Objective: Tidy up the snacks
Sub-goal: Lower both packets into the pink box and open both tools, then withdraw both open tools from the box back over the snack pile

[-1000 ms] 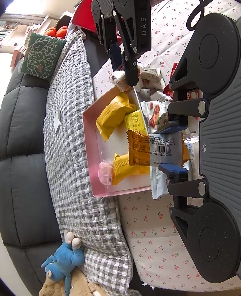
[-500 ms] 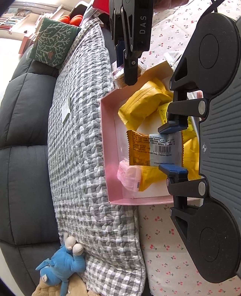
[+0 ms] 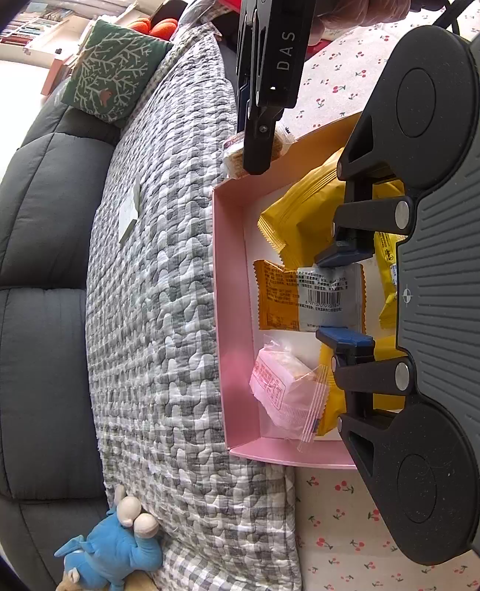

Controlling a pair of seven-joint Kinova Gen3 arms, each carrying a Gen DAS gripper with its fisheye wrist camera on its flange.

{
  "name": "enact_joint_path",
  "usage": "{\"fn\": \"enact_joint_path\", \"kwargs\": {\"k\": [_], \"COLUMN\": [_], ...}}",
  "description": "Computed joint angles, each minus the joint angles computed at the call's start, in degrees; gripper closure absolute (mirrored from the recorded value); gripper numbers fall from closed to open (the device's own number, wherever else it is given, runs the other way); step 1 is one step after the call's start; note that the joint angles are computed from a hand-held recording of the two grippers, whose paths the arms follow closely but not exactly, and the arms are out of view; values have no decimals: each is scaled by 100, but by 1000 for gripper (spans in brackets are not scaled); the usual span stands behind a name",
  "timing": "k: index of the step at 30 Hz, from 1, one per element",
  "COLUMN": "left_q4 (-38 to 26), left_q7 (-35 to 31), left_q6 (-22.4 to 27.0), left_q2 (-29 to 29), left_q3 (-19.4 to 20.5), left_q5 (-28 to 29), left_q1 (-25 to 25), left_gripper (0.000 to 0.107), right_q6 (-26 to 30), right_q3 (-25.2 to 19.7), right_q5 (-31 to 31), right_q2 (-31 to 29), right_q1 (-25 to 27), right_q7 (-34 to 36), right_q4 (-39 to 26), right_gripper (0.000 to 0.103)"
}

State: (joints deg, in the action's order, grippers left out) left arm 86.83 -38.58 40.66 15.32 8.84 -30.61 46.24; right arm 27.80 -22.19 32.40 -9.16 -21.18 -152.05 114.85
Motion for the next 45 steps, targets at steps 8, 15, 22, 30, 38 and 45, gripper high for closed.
{"fn": "enact_joint_path", "kwargs": {"k": [8,15,22,30,38,45], "left_q4": [-20,28,0,106,217,325], "left_q7": [23,-144,-270,-185,-21,99], "left_q6": [-99,-169,-47,116,347,636], "left_q2": [112,79,47,-139,-438,-658], "left_q3": [-64,-92,-39,50,271,531], "left_q5": [-73,-231,-361,-494,-667,-812], "left_q1": [39,146,231,289,279,299], "left_gripper": [73,51,40,31,27,22], "right_q6": [-53,-177,-33,294,752,1271], "right_q3": [-77,-87,-104,-208,-374,-617], "right_q5": [429,560,552,358,76,-105], "right_q2": [100,36,-2,-176,-403,-552], "right_q1": [-21,-13,-76,-130,-141,-183], "right_q7": [-439,-550,-468,-172,79,327], "right_q4": [-12,51,9,-50,-175,-378], "right_gripper": [71,54,44,31,24,19]}}
